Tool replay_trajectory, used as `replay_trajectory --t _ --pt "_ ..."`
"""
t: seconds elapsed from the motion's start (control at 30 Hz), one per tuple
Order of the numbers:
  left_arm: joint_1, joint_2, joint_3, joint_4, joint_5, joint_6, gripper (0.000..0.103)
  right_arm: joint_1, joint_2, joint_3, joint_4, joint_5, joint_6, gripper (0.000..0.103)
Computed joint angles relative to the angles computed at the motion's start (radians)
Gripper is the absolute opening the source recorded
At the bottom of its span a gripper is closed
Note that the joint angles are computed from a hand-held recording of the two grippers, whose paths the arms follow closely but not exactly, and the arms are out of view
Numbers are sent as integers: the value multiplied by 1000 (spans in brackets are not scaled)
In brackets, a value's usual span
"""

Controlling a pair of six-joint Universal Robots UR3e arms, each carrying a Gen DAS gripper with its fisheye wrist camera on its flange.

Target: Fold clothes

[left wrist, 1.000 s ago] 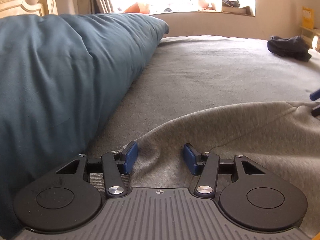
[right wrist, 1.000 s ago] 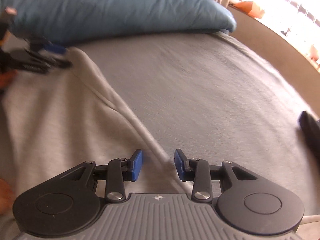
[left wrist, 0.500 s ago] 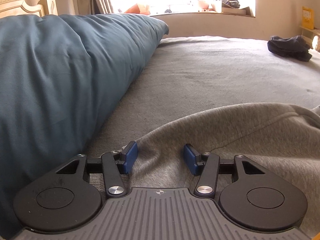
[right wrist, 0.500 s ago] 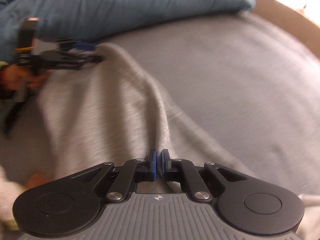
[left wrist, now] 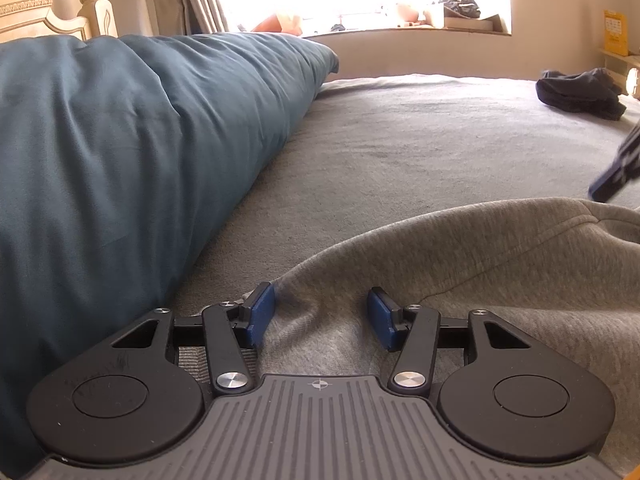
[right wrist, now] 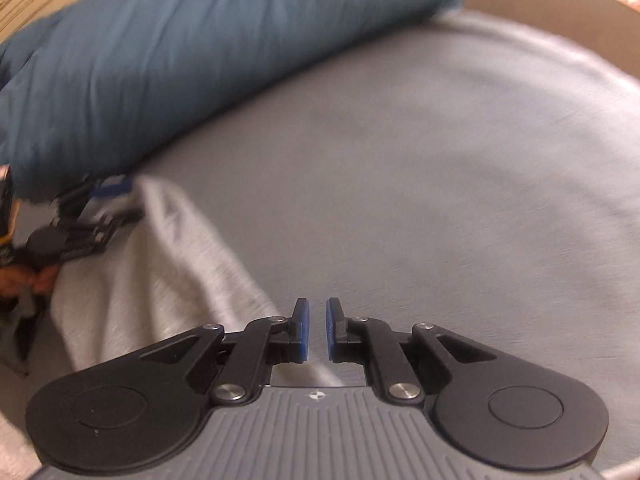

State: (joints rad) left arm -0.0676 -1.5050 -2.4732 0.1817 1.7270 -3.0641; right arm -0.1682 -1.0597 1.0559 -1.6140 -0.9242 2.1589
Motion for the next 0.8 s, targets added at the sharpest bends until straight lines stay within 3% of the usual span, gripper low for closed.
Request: replay_trajectory --t 0.07,0.13,0.27,0.33,0.47,0.5,0.6,0.8 --pt "2 -1 -5 9 -2 1 52 26 -12 26 18 15 -52 15" --pt "-1 -5 -4 13 2 2 52 51 -45 83 -20 10 -86 29" --pt "-7 -18 -3 25 8 0 52 95 -84 175 -130 -39 -110 33" --pt "-7 -23 -4 33 8 0 52 108 -83 187 -159 -58 -102 46" --pt "-11 -30 -4 43 11 -2 52 117 -59 166 -168 -82 -59 47" --pt "-11 -30 -5 45 11 -4 52 122 -71 178 -177 -89 -60 44" --pt "-14 -30 -4 43 15 -6 52 140 -123 240 -213 -119 -70 5" --pt "-13 -30 1 38 17 -5 52 170 -263 492 -626 -189 -78 3"
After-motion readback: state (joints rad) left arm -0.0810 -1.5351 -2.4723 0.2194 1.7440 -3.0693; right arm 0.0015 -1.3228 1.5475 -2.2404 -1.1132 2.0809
